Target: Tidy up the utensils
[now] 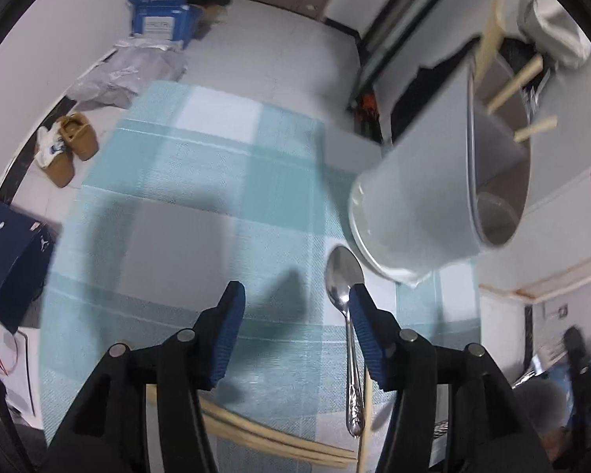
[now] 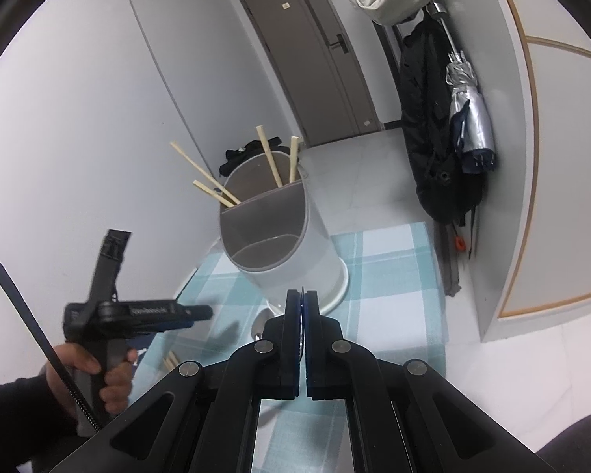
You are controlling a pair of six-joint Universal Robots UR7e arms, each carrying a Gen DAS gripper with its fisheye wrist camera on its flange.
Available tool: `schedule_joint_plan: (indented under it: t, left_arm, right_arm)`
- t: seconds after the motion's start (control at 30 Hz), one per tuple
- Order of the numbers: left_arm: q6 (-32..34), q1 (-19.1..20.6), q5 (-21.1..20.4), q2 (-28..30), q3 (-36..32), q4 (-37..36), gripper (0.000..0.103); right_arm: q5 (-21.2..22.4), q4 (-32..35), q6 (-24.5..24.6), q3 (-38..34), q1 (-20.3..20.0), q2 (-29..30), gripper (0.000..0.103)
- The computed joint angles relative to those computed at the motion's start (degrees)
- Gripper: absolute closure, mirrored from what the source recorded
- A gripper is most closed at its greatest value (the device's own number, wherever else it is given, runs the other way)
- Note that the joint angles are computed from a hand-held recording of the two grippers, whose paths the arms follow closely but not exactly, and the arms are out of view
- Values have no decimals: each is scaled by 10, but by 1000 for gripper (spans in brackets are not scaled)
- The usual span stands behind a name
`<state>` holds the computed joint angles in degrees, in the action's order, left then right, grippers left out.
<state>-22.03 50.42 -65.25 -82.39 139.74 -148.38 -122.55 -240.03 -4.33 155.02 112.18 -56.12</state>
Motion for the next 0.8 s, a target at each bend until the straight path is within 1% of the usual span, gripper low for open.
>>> schedule_joint_plan:
  t: [0.07, 0.13, 0.2, 0.3, 0.33, 0.4, 0.5, 0.57, 0.63, 0.7, 0.73, 0.77, 0.8]
  left_arm:
    - [6, -9, 13, 31, -9, 14, 52]
    - [18, -19, 20, 55, -11, 5, 52]
    - [21, -27, 26, 73, -15, 4, 52]
    - [20, -34, 34, 95, -26, 21, 52]
    - [18, -39, 48, 104, -28, 28, 52]
    - [24, -50, 69, 110, -22, 19, 42]
    - [26, -59, 92, 117, -20, 26, 39]
    - [24, -73, 130, 124, -13, 26, 38]
    - [25, -68, 125, 115, -6, 14, 42]
    - [28, -70, 133, 108, 3, 2, 58]
    - [35, -68, 132, 102, 4, 1, 63]
    - [38, -67, 132, 98, 5, 3, 72]
    - [39, -64, 130, 93, 4, 9, 72]
  right_arm:
    - [7, -3, 3, 6, -8, -4, 102]
    - [13, -7, 3, 12, -17, -9, 102]
    - [21, -16, 3, 20, -28, -14, 102]
    - [33, -27, 6, 31, -44, -23, 102]
    - [35, -27, 8, 33, -46, -27, 102]
    - [41, -31, 11, 38, -53, -31, 102]
    - [53, -33, 14, 42, -62, -37, 102]
    - [54, -30, 11, 41, -63, -37, 102]
    - [54, -28, 9, 40, -62, -38, 102]
    - [56, -30, 8, 41, -61, -37, 101]
    - [57, -31, 8, 41, -61, -38, 101]
    - [59, -32, 8, 41, -61, -37, 101]
    - [61, -32, 8, 41, -63, -38, 101]
